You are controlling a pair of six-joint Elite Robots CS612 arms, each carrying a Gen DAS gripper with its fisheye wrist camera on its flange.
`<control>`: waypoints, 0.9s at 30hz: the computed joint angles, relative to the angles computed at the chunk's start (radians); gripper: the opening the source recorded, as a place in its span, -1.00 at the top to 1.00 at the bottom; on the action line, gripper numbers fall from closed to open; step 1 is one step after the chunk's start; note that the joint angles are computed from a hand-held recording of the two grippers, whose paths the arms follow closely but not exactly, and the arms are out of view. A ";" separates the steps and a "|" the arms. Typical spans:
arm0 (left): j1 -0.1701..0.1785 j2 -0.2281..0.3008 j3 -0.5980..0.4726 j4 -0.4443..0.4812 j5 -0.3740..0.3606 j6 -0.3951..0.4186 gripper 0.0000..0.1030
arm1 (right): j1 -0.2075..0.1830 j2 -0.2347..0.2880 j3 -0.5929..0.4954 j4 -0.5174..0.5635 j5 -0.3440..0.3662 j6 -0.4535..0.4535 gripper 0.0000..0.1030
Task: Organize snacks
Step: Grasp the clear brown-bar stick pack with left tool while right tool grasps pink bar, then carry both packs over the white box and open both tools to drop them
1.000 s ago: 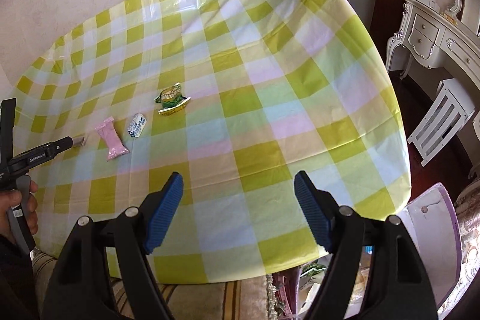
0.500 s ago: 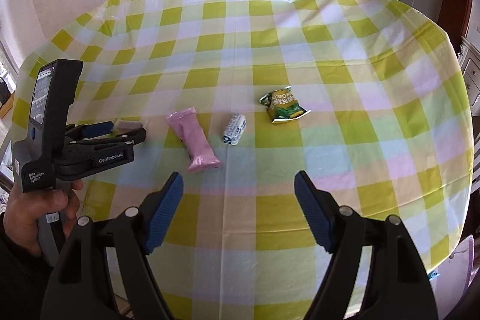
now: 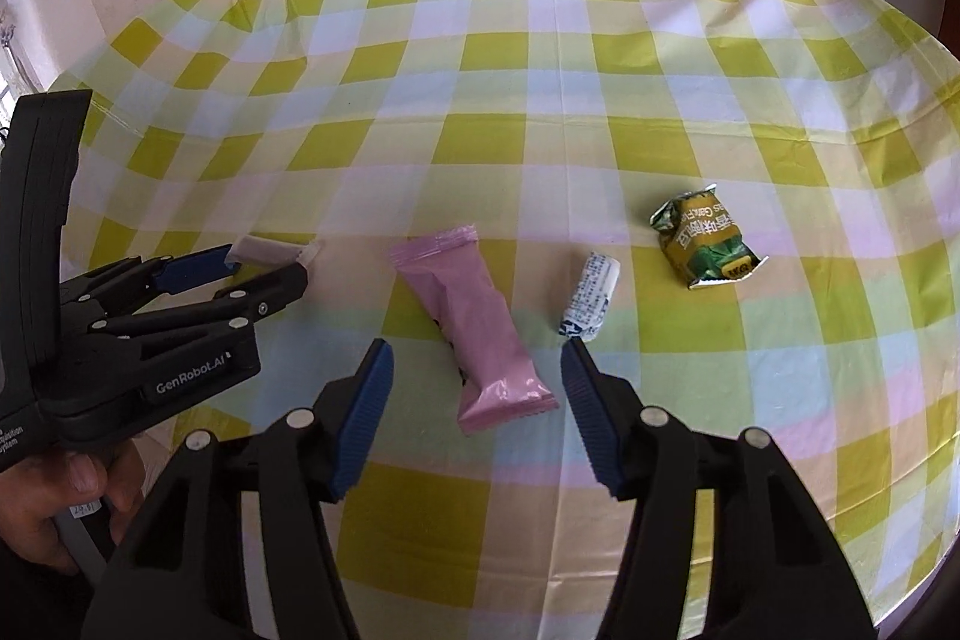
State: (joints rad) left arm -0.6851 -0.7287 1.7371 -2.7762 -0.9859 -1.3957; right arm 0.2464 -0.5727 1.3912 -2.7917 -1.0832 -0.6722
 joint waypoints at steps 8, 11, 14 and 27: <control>-0.009 -0.012 0.038 -0.058 0.015 -0.036 -0.08 | 0.016 0.020 -0.029 0.036 -0.027 -0.006 0.27; -0.011 -0.012 0.039 -0.063 0.018 -0.035 -0.07 | 0.019 0.024 -0.033 0.023 -0.031 -0.002 0.32; -0.012 -0.013 0.039 -0.068 0.019 -0.034 -0.06 | 0.019 0.026 -0.034 0.013 -0.032 0.001 0.55; -0.032 -0.016 0.009 -0.055 0.031 0.023 -0.03 | -0.015 -0.004 0.018 -0.054 -0.032 0.024 0.58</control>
State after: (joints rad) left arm -0.7175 -0.7450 1.7464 -2.8309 -0.9545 -1.3732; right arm 0.2319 -0.5764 1.4090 -2.8460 -1.1150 -0.6486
